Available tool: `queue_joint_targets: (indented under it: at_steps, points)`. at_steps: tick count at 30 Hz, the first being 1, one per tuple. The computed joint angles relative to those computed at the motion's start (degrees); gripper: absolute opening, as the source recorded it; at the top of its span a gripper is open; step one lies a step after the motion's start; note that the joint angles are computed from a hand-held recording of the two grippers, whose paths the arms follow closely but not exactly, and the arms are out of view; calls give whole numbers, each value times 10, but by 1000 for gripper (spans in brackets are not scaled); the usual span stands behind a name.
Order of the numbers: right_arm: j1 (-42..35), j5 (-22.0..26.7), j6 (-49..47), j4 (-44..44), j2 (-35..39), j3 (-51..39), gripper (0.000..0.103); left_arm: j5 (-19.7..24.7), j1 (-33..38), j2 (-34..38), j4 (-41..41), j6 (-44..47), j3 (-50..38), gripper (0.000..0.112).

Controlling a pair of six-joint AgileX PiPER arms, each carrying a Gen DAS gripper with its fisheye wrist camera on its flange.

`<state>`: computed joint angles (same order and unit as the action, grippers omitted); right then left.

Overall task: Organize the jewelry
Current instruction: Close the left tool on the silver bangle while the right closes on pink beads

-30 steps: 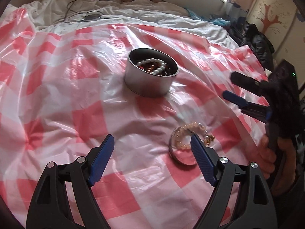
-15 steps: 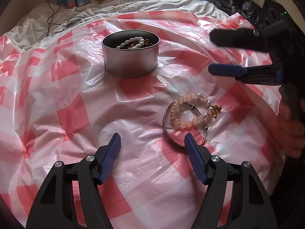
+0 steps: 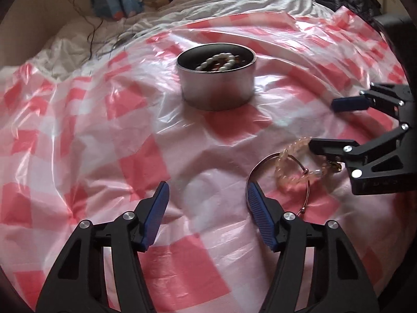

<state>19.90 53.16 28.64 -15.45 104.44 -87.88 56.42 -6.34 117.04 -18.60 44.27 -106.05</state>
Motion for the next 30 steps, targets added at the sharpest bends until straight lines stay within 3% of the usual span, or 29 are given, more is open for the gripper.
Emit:
queue_joint_targets:
  at_steps: [2, 3, 5, 11, 13, 15, 17, 22, 30]
  points:
    - [-16, -23, -25, 44, -11, 15, 64, 65, 12, 29, -39, 6, -46, 52]
    - [-25, -34, -46, 76, -14, 18, 56, 70, 10, 30, -44, 13, -44, 51]
    - [-24, -34, -75, 99, -13, 14, 50, 38, 1, 10, -43, 39, -3, 44]
    - [6, -12, -85, 73, 0, -6, 28, 35, -7, -3, -57, 73, 21, 6]
    - [8, -13, -102, 83, 0, -6, 15, 33, -11, -6, -45, 73, 23, 3]
    - [11, -15, -119, 97, -3, -2, 9, 19, -12, -7, -26, 57, 20, 3]
    - [8, -26, -133, 116, -6, 3, 9, 0, -9, 0, -8, 31, 8, 3]
    - [-5, -53, -133, 139, -21, 12, 8, 82, 27, 65, -23, -21, -111, 3]
    - [-17, -63, -126, 147, -27, 13, 8, 81, 26, 66, -25, -14, -103, 3]
